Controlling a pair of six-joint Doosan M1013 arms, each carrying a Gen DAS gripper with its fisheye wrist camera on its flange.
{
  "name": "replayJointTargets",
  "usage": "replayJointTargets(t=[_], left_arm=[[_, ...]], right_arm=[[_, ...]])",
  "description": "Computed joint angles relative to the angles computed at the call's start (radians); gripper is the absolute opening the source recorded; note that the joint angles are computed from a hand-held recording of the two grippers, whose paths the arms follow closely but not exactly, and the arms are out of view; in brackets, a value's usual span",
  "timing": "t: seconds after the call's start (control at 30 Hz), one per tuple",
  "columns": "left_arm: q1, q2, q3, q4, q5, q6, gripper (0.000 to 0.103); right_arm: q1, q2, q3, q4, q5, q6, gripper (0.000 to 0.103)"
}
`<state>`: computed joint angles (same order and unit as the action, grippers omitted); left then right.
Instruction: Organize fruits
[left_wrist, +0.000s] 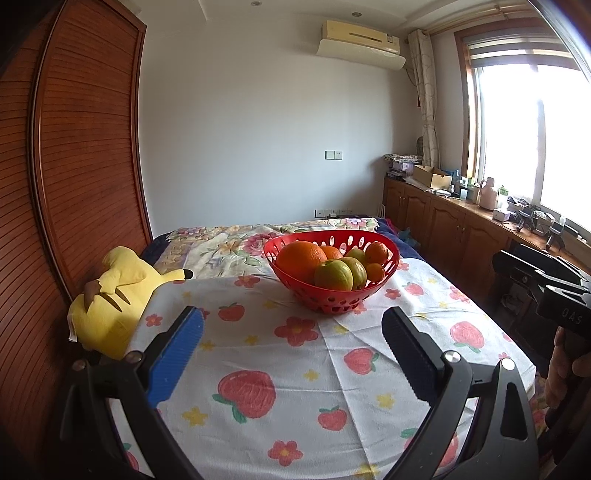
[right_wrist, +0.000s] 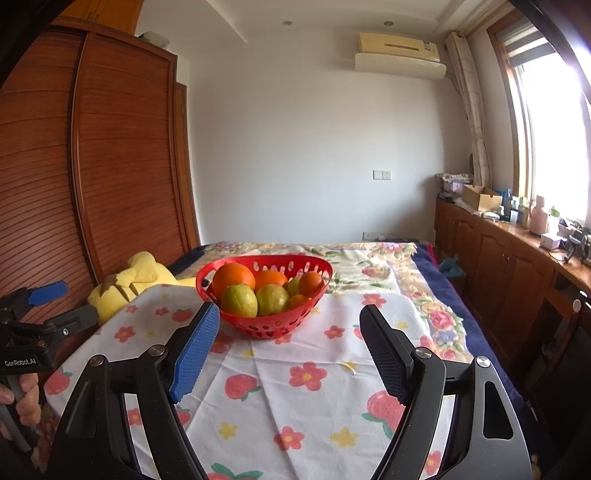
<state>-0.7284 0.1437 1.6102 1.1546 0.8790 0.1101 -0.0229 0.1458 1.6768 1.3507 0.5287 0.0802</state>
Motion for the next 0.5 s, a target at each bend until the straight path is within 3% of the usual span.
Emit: replayJointTargets(t=[0.5], left_arm=[[-0.003, -0.001, -0.001, 0.001, 0.008, 0.002, 0.098]], right_arm=[[-0.003, -0.001, 0.004, 0.001, 0.005, -0.004, 0.080]])
